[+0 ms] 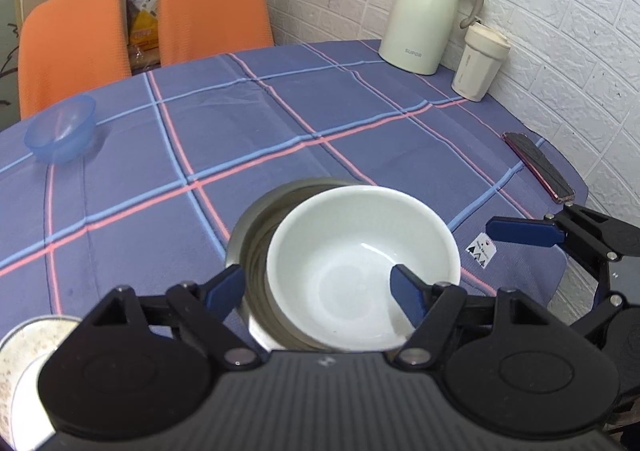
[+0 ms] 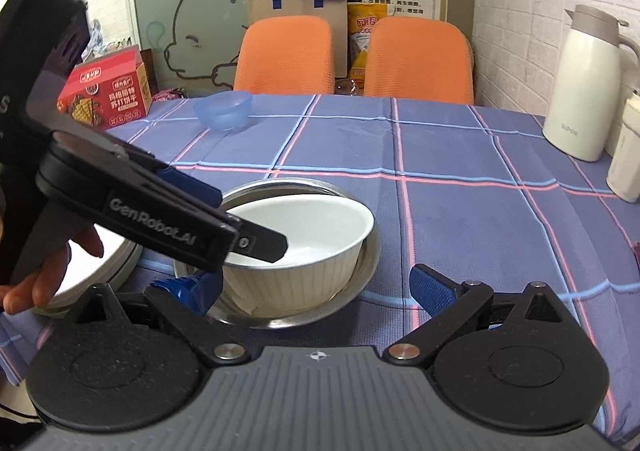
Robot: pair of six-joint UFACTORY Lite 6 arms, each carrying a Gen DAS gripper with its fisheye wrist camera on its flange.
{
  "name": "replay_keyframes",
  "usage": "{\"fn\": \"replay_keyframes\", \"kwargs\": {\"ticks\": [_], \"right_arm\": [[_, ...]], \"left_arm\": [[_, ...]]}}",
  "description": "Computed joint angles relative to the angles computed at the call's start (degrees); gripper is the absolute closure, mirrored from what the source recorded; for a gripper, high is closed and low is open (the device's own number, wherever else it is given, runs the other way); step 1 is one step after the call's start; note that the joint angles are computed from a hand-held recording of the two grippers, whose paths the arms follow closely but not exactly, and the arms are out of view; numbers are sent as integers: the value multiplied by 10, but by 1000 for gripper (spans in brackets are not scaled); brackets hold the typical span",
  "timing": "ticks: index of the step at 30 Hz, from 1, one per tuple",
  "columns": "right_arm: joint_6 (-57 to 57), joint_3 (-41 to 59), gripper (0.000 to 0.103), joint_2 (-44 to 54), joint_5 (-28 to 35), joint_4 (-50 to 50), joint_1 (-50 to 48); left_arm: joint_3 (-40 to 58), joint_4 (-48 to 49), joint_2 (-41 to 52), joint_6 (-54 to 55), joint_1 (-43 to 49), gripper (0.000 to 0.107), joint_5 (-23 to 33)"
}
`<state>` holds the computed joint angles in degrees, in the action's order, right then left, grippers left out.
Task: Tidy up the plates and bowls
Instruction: 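Move the left gripper to the clear blue plastic bowl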
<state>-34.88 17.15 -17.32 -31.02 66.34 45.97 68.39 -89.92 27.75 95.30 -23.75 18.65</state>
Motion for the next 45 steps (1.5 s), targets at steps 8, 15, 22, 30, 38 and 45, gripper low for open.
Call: {"fn": "replay_keyframes", "kwargs": {"ticks": [8,15,22,30,38,45], "right_arm": [[15,-38,15,-64,-17,19,-4],[69,-37,15,-49,3,-31,-27],[112,-6,15,-12,16,-80,-35],[262,25,15,23,49,-224,-65],[296,71,15,57,76,-238,-75],[243,122,15,92,73,-219,-47]], "left_arm": [[-46,-52,-34,35,34,34,24],[-69,-67,-45,36,60,34,39],[-83,-68,-52,29,89,34,31],[-109,-92,-79,69,124,34,43],[-108,-83,-85,71,157,34,53],[-124,-79,-100,80,193,34,67]]}}
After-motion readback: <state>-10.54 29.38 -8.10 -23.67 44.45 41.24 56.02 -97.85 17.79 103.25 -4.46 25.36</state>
